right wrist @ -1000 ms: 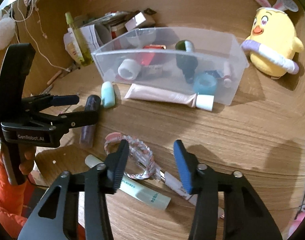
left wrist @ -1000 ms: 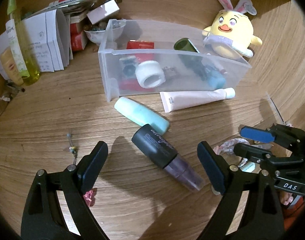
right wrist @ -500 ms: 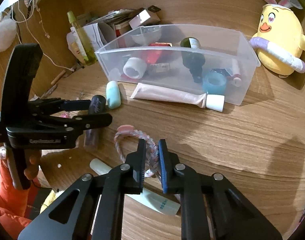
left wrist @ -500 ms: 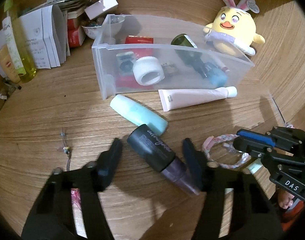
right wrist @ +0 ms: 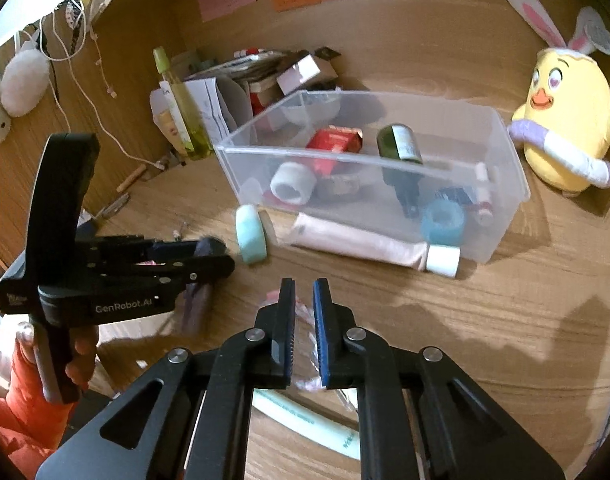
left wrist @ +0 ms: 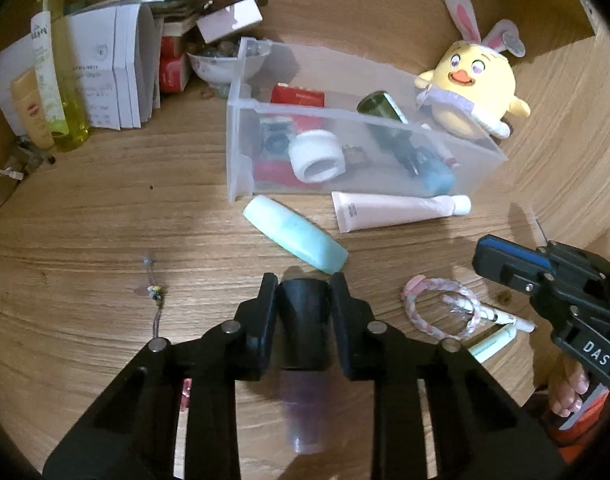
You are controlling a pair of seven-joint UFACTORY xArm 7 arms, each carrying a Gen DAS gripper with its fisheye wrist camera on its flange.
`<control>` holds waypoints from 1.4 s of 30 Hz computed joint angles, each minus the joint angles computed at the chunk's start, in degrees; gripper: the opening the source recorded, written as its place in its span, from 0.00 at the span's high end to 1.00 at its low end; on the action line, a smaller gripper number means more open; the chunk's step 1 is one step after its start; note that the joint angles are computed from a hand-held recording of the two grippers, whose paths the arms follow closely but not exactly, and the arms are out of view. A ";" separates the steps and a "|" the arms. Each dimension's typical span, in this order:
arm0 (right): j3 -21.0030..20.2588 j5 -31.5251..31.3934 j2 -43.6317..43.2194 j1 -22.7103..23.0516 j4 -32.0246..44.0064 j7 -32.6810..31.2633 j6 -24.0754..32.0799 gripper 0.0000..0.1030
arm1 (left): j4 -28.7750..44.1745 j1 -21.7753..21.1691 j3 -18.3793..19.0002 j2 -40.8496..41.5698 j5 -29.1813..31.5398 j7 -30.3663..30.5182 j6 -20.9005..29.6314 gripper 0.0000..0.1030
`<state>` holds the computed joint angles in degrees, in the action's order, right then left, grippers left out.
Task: Organize objects
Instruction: 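Grasp the black-capped purple bottle with the left tool while the right tool grasps the pink braided cord, then carry the purple bottle and pink cord into the clear box and open both tools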
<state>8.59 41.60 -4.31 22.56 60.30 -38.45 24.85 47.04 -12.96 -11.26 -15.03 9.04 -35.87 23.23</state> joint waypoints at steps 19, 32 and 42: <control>2.77 -17.60 6.08 -0.15 4.01 9.33 3.29 0.61 | -1.91 1.47 -0.10 -2.69 0.37 -0.37 -2.69 0.75; 3.98 -20.41 6.39 0.28 2.67 10.42 -1.36 0.82 | -0.15 4.33 -1.69 -4.83 3.03 -2.67 -5.05 0.75; 2.46 -12.47 2.39 0.34 2.39 6.44 -6.04 0.82 | 3.56 5.91 -3.06 -3.46 6.14 -5.00 -6.38 0.75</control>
